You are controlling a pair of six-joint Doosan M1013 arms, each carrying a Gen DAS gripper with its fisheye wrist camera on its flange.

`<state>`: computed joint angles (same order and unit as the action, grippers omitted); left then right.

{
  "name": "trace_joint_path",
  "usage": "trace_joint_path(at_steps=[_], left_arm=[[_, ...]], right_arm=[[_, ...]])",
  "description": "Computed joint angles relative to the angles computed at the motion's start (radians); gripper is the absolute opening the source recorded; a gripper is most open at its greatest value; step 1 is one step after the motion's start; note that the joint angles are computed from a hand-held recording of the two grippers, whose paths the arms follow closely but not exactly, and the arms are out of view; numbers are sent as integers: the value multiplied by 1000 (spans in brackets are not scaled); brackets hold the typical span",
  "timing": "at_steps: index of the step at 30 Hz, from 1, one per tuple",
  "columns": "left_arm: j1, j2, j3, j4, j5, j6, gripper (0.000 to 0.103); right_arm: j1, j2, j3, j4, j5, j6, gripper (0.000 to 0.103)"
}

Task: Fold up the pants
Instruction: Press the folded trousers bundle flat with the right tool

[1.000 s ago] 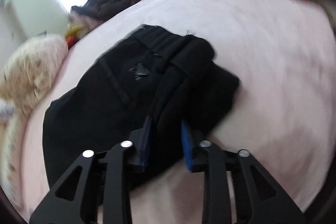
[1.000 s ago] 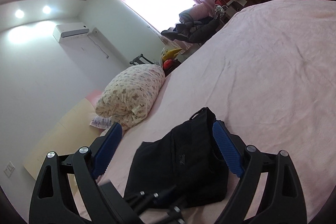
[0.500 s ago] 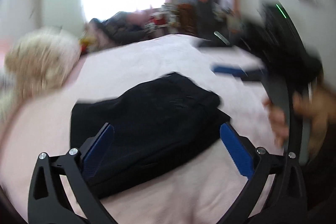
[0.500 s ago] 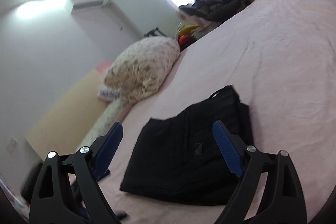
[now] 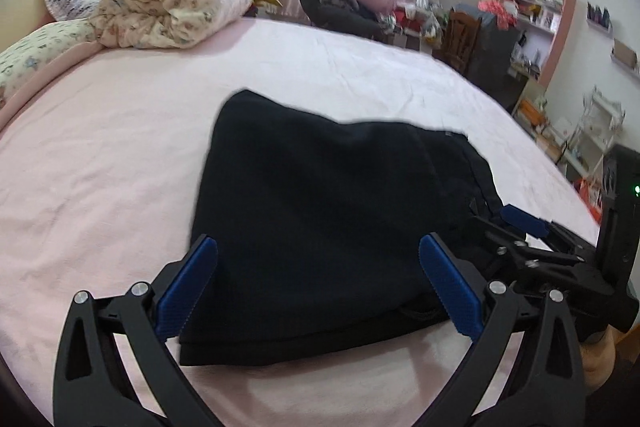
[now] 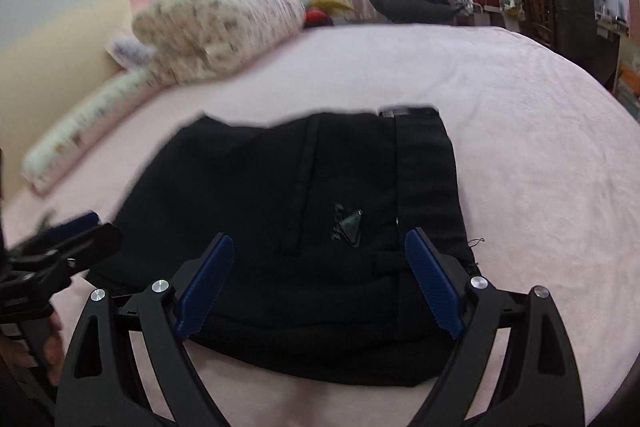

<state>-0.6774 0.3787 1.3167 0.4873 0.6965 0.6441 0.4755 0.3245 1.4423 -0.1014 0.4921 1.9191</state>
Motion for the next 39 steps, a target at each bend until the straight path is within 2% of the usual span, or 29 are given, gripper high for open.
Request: trace_joint_path(at_steps=[3, 5, 15, 16, 19, 20, 23, 24, 26, 27, 28, 32, 34, 35, 36, 37, 39], left_arm=[[9, 45, -47, -73, 73, 89, 101], [9, 44, -35, -68, 68, 86, 101], [15, 32, -17, -88, 44, 97, 101], [15, 27, -11, -87, 34, 85, 101], [22, 4, 22, -81, -48, 24, 101], [25, 2, 25, -83, -64, 13, 101], [28, 26, -12, -127, -6, 54, 101], [25, 32, -21, -126, 15, 65, 101], [12, 55, -52, -104, 86, 111, 101], [3, 68, -70, -88, 134, 140, 101], [-1, 71, -70, -76, 144, 144, 101], [-1, 58, -45, -69, 107, 127, 101], [8, 44, -37, -104, 83, 137, 101], [16, 35, -30, -122, 67, 141, 101], [23, 29, -27, -131, 62, 137, 101], [37, 22, -24, -146, 60, 125, 101], [57, 12, -21, -174, 58, 109, 101]], right_arm=[[21, 12, -12, -124, 48, 65, 90], [32, 15, -14, -178, 64, 93, 91], [36, 15, -10, -218, 78, 108, 91], [37, 14, -10, -225, 75, 113, 91], [17, -18, 31, -157, -25, 125, 91], [13, -23, 36, -171, -36, 150, 91], [15, -6, 15, -235, 32, 179, 91], [19, 4, 4, -244, 63, 169, 91], [48, 27, -23, -365, 152, 186, 92], [58, 33, -30, -399, 179, 196, 92], [60, 34, -31, -399, 186, 202, 92], [48, 30, -34, -329, 184, 155, 92], [39, 13, -15, -302, 135, 157, 92], [29, 4, -8, -258, 114, 137, 93], [10, -6, -7, -175, 100, 96, 100], [-3, -11, -10, -128, 101, 81, 102], [-51, -26, -14, 42, 95, 18, 102]])
